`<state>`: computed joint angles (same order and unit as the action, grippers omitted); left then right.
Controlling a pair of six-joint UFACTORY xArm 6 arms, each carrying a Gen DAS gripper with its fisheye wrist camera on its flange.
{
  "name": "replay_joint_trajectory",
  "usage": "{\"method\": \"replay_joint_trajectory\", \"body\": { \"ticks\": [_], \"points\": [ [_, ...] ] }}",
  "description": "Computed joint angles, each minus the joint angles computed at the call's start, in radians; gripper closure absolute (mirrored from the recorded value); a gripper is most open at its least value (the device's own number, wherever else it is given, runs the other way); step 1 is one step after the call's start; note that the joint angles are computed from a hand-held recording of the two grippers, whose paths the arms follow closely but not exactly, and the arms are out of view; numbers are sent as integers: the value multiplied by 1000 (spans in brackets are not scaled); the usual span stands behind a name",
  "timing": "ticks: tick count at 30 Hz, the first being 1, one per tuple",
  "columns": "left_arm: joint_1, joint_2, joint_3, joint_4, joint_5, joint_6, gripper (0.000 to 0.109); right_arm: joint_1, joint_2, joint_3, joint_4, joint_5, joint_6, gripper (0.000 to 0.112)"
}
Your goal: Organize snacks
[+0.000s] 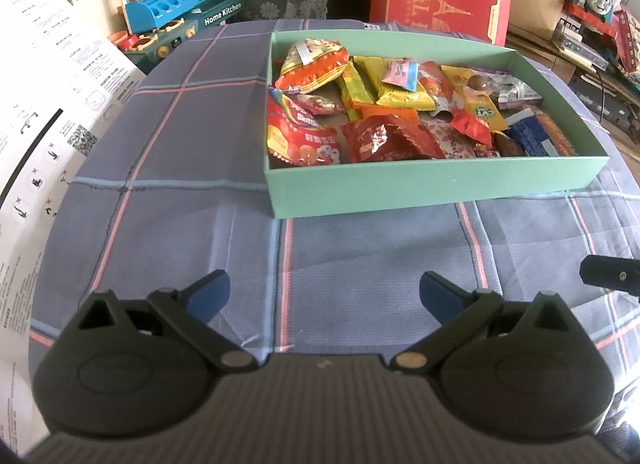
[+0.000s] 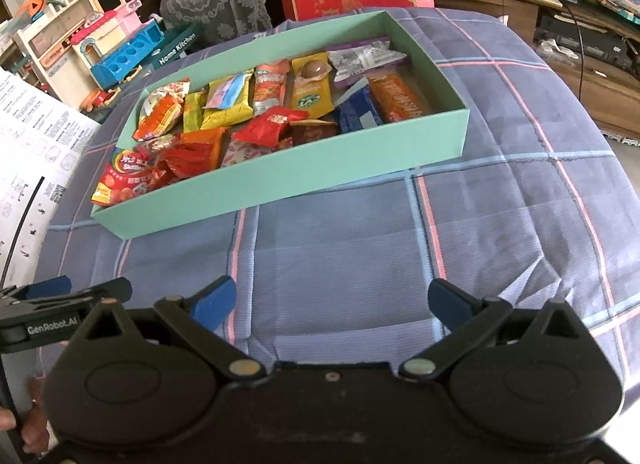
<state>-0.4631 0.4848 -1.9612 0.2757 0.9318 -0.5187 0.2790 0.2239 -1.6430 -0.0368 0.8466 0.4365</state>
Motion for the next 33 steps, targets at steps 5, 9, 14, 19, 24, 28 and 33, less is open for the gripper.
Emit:
{"method": "replay_joint_trajectory", "body": {
  "ticks": [5, 9, 14, 19, 24, 28, 33],
  "points": [
    [0, 4, -5, -1, 3, 2, 6, -1, 2, -3, -6, 4, 3, 9],
    [0, 7, -10, -4, 7, 5, 6, -4, 6, -9, 3, 11, -4, 9],
    [-1, 12, -19, 1, 8, 4, 6, -6, 6, -11, 9, 11, -14, 9],
    [-2, 14, -25, 12, 9, 2, 6, -6, 9, -18, -6, 9, -5, 9],
    [0, 17, -36, 6, 12, 11, 6, -6, 14, -29, -14, 12, -7, 9],
    [1, 19, -42, 4, 15, 18, 6, -5, 19, -38, -20, 16, -1, 9],
    [2, 20, -43, 2, 14, 21, 6, -5, 28, -51, -26, 21, 2, 9]
  ]
}}
